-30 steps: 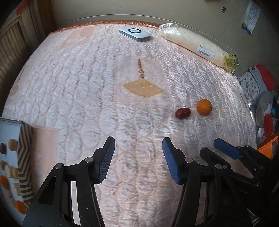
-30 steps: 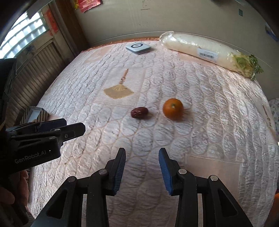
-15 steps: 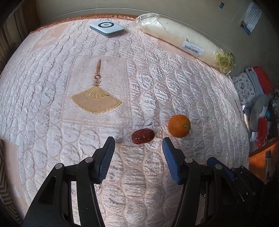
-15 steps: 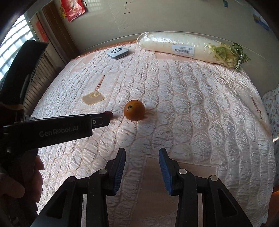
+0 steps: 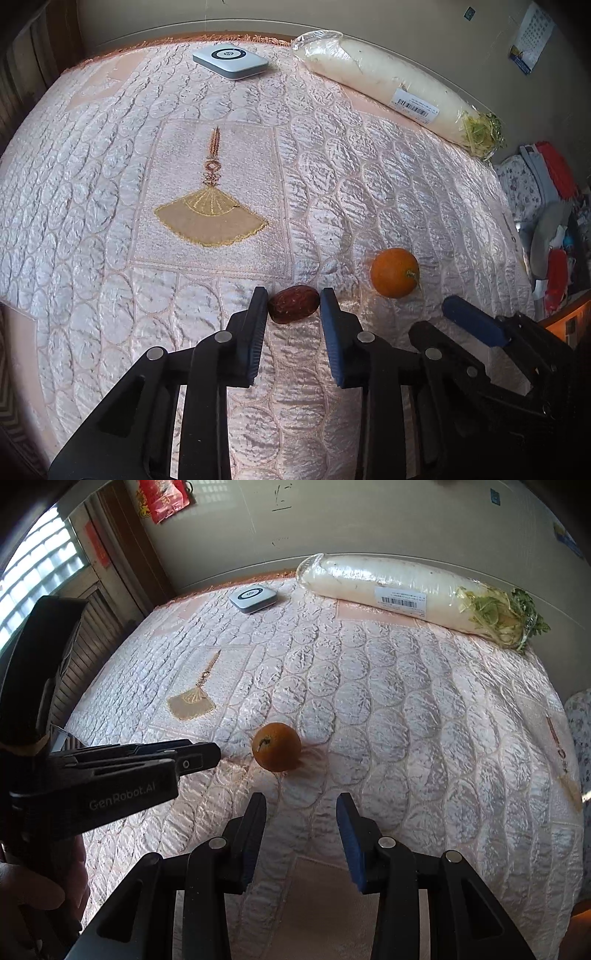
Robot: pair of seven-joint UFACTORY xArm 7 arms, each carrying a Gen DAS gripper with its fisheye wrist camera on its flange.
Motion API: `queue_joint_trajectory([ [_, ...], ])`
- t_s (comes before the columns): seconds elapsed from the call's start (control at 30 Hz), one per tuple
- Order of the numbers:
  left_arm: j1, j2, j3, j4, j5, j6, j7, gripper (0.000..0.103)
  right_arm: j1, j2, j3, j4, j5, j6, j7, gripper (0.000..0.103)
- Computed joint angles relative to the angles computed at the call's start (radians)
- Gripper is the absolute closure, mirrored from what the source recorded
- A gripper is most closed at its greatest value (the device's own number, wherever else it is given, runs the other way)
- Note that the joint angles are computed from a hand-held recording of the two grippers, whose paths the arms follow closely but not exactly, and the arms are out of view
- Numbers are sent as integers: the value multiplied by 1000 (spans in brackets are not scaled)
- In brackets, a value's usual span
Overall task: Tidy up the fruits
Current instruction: 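Grasp the red date with the left tool while the right tool grasps the orange, then carry the red date with the left tool while the right tool carries the orange to the tray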
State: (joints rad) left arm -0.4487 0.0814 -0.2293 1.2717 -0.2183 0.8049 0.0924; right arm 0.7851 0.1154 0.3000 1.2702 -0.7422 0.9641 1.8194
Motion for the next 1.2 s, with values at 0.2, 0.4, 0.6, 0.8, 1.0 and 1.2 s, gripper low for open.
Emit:
queue_joint_trajectory([
  [0.2, 16, -55, 14, -44, 6, 0, 13, 75, -5, 53, -23, 70, -9, 2, -99, 65],
  [0.4, 40, -112, 31, -92, 45, -2, 0, 75, -5, 95, -55, 107, 9, -16, -149, 72],
  [0.6, 64, -160, 45, -138, 76, -14, -11, 75, 33, 108, -59, 152, 0, 38, -124, 73],
  [0.8, 91, -217, 63, -190, 88, -27, 7, 75, 99, 166, -57, 265, -24, 86, -104, 73],
  [1.0, 124, -277, 88, -236, 82, -32, 40, 75, 178, 276, -90, 441, -22, 130, -159, 73],
  [1.2, 172, -329, 123, -271, 86, -30, 66, 75, 254, 417, -147, 665, 9, 161, -269, 73],
])
